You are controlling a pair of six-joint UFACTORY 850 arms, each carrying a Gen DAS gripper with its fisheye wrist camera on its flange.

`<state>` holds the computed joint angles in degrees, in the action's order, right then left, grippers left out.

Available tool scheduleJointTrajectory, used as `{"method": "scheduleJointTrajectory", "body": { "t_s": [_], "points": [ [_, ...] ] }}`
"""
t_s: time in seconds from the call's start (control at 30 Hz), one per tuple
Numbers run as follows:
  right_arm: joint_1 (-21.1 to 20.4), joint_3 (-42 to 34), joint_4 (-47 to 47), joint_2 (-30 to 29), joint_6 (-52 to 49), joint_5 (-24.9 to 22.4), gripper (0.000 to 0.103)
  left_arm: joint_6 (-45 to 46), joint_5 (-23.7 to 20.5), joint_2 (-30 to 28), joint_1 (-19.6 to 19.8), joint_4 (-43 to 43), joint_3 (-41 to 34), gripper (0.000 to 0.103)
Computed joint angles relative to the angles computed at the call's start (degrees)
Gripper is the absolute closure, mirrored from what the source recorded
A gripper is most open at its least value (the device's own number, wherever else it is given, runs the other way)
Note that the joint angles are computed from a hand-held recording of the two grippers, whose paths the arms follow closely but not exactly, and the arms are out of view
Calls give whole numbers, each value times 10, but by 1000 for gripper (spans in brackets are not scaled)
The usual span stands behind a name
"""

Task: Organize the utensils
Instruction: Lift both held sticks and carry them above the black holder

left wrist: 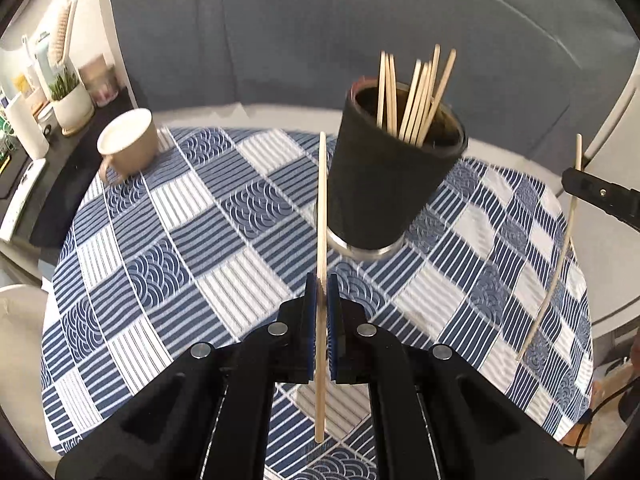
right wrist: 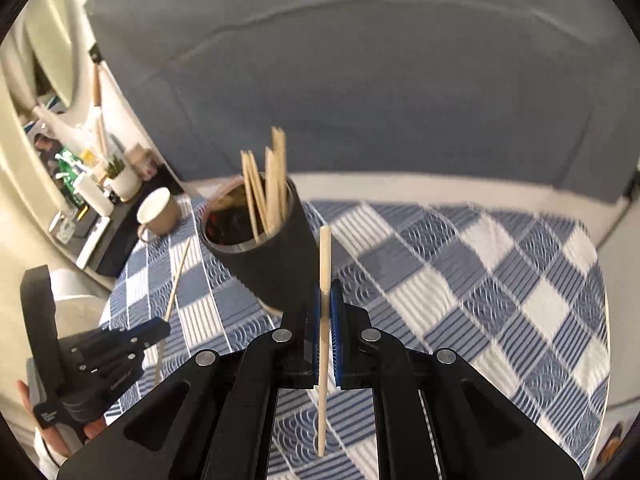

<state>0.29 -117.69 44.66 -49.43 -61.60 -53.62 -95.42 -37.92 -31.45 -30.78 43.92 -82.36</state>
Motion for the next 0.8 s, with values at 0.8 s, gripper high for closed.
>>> {"method": "scheduleJointTrajectory", "body": {
  "t_s": [0.8],
  "points": [
    [20,-164,206,-57,-89,-23,98,-152,31,17,36,225,-51,98]
  ]
}}
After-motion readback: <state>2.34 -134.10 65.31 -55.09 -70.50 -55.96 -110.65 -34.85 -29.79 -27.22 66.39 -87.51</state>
